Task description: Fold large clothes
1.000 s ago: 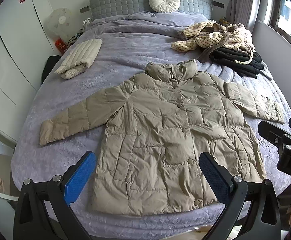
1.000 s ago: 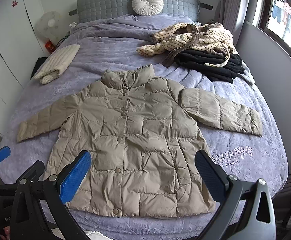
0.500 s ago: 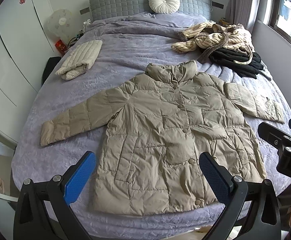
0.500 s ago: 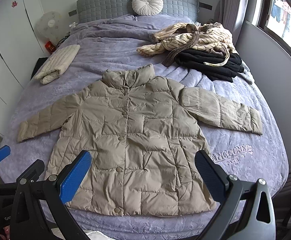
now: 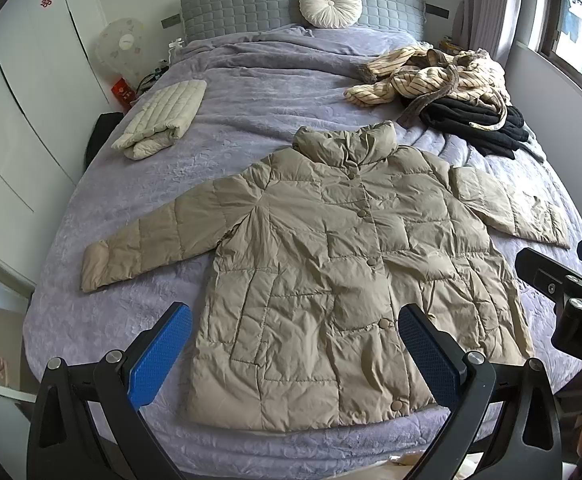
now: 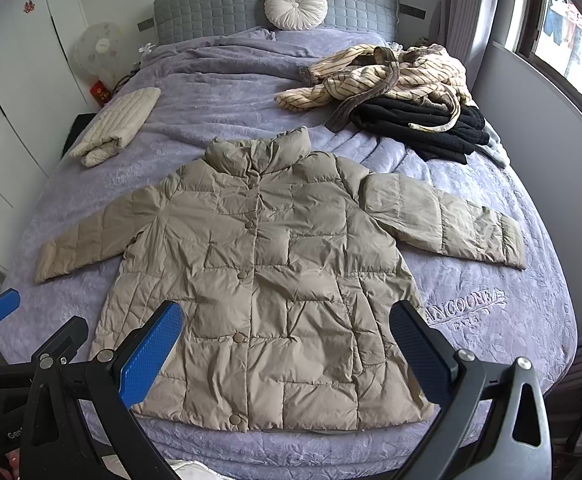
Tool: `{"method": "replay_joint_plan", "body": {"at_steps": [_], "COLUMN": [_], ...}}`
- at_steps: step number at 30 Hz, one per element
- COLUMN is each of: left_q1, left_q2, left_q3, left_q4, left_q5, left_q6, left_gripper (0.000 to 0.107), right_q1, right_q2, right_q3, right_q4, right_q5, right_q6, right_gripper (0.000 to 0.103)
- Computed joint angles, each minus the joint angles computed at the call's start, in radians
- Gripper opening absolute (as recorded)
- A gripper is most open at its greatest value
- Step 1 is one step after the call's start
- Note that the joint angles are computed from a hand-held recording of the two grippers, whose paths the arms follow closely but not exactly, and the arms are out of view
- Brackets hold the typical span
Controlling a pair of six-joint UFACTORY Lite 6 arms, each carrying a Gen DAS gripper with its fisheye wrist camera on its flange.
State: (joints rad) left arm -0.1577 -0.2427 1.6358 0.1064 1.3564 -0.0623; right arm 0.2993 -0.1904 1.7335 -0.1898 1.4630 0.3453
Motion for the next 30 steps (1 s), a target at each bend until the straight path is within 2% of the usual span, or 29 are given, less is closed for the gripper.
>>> {"method": "replay_joint_plan", "body": {"at_steps": [30], "left_q1": [0.006], "left_q2": [-0.009], "left_q3": [-0.011], "left_q4": [-0.002], "left_q5": [-0.003], "left_q6": [0.007], "left_gripper": [0.103], "right_q1": [-0.001], "right_q2": [0.008], "right_q3": [0.002], "right_q4": [0.001], "right_q5": [-0.001], "right_q6": [0.0], "right_gripper": [0.103]}}
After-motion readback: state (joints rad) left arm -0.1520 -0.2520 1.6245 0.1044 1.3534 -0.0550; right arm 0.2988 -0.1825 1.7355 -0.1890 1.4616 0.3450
